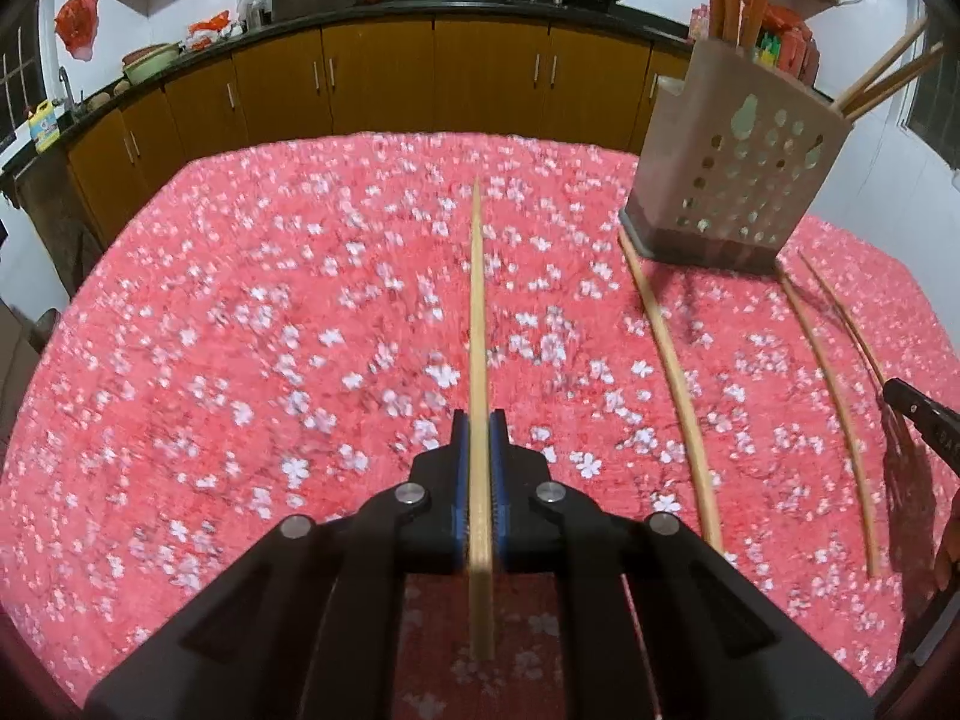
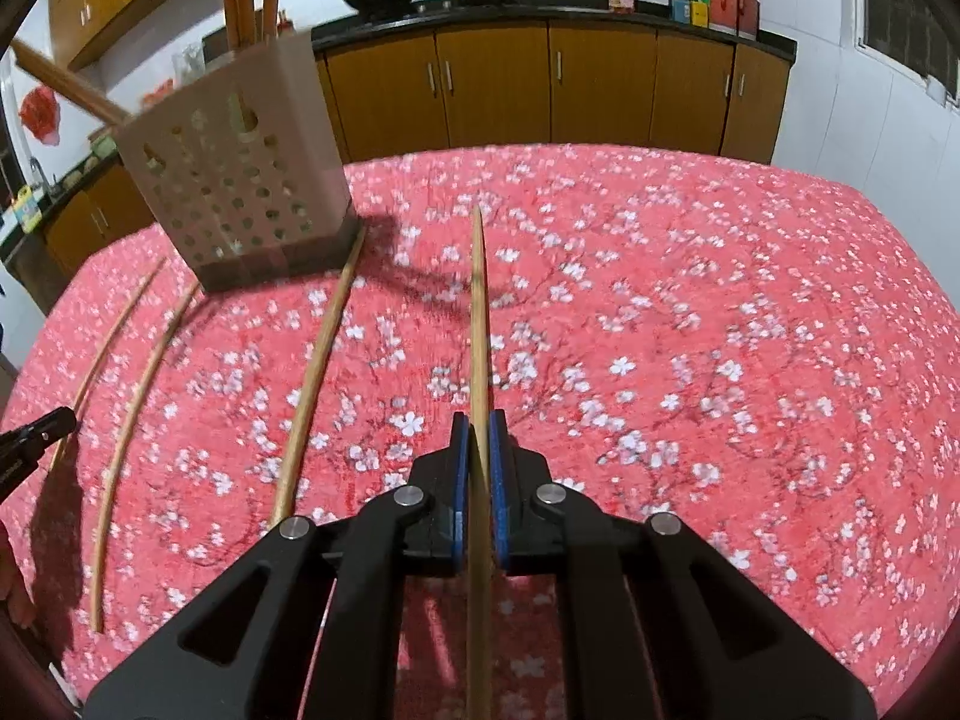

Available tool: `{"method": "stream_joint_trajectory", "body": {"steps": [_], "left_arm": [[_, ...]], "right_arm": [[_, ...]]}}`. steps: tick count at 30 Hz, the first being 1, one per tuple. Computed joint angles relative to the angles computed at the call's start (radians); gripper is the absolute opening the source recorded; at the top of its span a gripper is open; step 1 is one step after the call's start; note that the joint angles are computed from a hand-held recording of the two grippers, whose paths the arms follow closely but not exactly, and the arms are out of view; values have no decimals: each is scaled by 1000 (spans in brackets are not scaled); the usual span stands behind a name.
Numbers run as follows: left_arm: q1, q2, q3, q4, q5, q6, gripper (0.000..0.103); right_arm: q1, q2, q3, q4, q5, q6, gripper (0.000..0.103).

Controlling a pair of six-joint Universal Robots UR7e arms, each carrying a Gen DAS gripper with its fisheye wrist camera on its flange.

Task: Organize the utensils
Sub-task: 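Lift both held chopsticks upright and carry them over the beige holder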

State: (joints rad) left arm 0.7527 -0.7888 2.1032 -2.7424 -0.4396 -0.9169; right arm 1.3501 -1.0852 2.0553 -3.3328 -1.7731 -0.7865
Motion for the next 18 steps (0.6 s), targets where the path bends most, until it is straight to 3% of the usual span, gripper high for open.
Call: {"method": "stream_joint_trajectory", "body": {"steps": [9, 18], "left_arm": [[-71, -56, 32, -67, 61, 52, 8], [-123, -82, 53, -157, 109, 119, 8]], "right_arm": [[13, -101, 36, -3, 87, 20, 8], [36, -133, 46, -48, 142, 16, 7]]}}
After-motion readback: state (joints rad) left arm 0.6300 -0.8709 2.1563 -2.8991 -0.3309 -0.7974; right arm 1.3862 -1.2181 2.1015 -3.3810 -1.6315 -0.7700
